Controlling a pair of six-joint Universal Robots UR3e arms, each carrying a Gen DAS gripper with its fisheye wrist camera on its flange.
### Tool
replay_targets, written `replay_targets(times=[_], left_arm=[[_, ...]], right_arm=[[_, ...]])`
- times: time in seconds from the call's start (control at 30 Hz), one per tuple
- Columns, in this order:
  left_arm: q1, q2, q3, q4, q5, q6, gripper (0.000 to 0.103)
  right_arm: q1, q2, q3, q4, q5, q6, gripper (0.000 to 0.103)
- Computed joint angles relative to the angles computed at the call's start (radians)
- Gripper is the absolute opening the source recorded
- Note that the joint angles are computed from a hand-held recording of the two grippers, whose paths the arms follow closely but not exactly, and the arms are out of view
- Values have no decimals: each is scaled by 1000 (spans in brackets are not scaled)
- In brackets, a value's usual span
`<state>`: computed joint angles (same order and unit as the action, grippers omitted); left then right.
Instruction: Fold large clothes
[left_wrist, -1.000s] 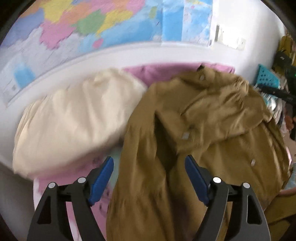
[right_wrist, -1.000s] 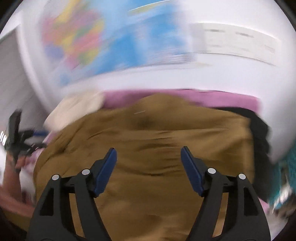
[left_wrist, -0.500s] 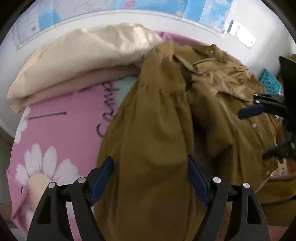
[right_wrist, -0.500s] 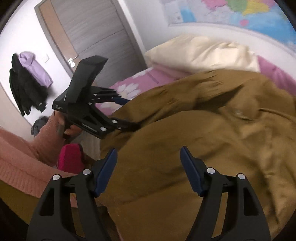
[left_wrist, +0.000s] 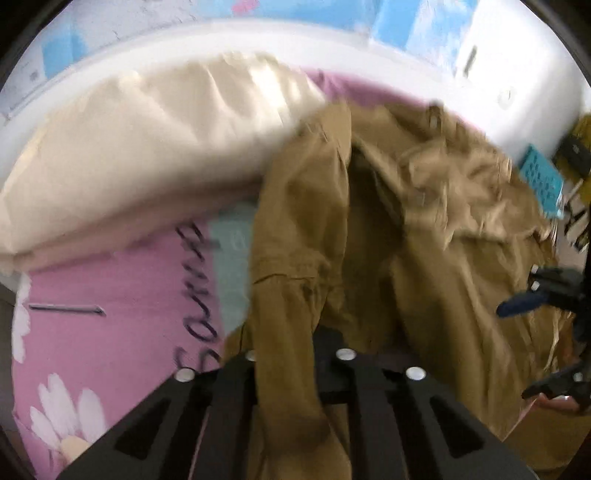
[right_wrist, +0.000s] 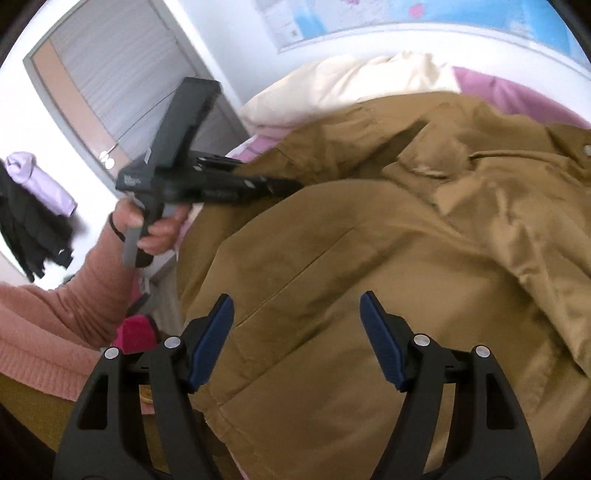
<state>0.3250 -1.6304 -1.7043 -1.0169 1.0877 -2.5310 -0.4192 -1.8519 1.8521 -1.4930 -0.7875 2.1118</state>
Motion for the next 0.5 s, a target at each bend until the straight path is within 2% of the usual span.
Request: replay_targets(times=[0.13, 0.2, 0.27, 0.37, 0.43, 0.5], left_arm=[[48, 62, 74, 7, -18, -11, 6], [38, 40, 145, 36, 19, -43, 6], [28, 4, 215, 39, 40, -67, 6], [2, -61, 289, 51, 93, -93, 6], [-26, -115, 359, 17, 127, -128, 6], [-35, -164, 420, -47, 126, -131, 7]], right_arm=[[-5, 5, -12, -35, 51, 17, 71], [58, 41, 0, -200, 60, 124, 68], [154, 138, -3, -400, 39, 264, 54], [291, 326, -75, -571, -20, 416, 48], [382, 448, -140, -615, -112, 482, 43], [442, 510, -161, -663, -204, 522, 43]])
